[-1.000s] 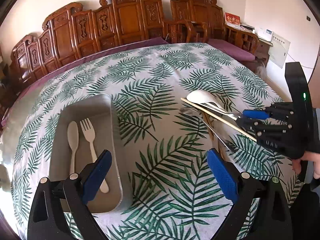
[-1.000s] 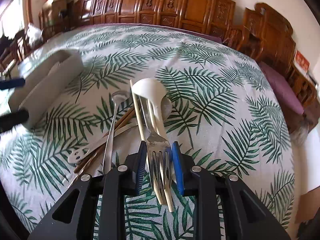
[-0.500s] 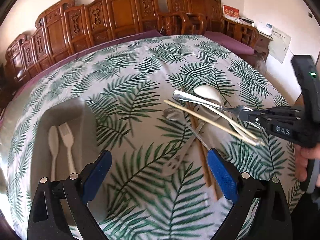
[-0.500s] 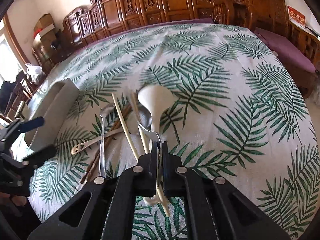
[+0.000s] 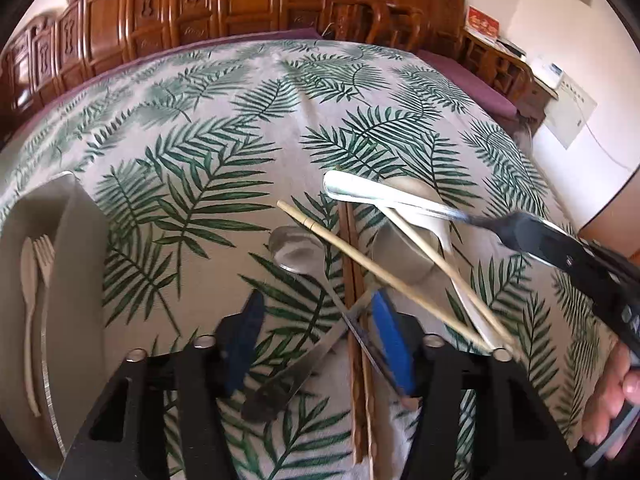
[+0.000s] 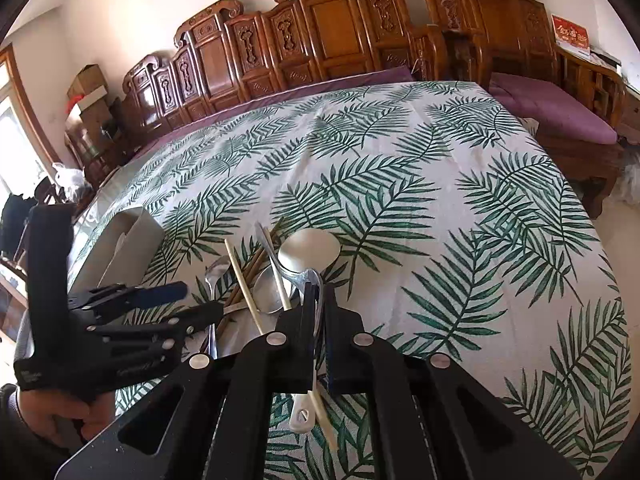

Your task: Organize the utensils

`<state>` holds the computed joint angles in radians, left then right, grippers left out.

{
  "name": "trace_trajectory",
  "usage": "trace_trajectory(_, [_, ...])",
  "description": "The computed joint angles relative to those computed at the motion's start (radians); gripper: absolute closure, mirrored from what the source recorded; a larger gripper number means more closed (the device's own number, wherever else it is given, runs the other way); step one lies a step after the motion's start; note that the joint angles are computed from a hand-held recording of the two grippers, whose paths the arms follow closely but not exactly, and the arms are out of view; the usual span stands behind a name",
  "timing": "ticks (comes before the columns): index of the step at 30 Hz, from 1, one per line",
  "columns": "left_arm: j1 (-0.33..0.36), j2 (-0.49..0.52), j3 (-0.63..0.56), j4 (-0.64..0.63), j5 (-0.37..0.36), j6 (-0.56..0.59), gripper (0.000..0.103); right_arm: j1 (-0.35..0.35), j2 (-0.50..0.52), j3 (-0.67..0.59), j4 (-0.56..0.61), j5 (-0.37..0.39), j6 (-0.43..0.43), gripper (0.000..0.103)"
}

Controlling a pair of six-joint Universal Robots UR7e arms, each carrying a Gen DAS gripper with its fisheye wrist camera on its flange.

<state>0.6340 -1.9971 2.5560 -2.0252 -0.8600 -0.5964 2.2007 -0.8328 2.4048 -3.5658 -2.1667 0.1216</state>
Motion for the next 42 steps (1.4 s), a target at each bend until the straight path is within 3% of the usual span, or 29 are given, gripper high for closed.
trace_trajectory(5, [0.032,0.048,-0.011,-0.048,-0.001,0.002,0.066,0.016,0.011,-0.006,-0.034,-0.025,-0.016,0.098])
trace_trajectory(9, [0.046,0.054,-0.016,-0.062,-0.012,0.005,0.093,0.017,0.016,-0.010,-0.047,-0.025,-0.024,0.098])
trace_trajectory(12, [0.041,0.031,-0.020,-0.042,-0.016,-0.001,0.101,0.024,0.019,-0.016,-0.045,-0.029,-0.025,0.098])
trace_trajectory(31, [-0.119,-0.234,-0.144,0.414,0.026,-0.074,0.102,0.150,0.086,-0.096,-0.049,-0.134,-0.066,0.098])
trace_trajectory(42, [-0.141,-0.321,-0.268,0.676,0.080,-0.106,0.102,0.190,0.108,-0.121,-0.046,-0.138,-0.077,0.098])
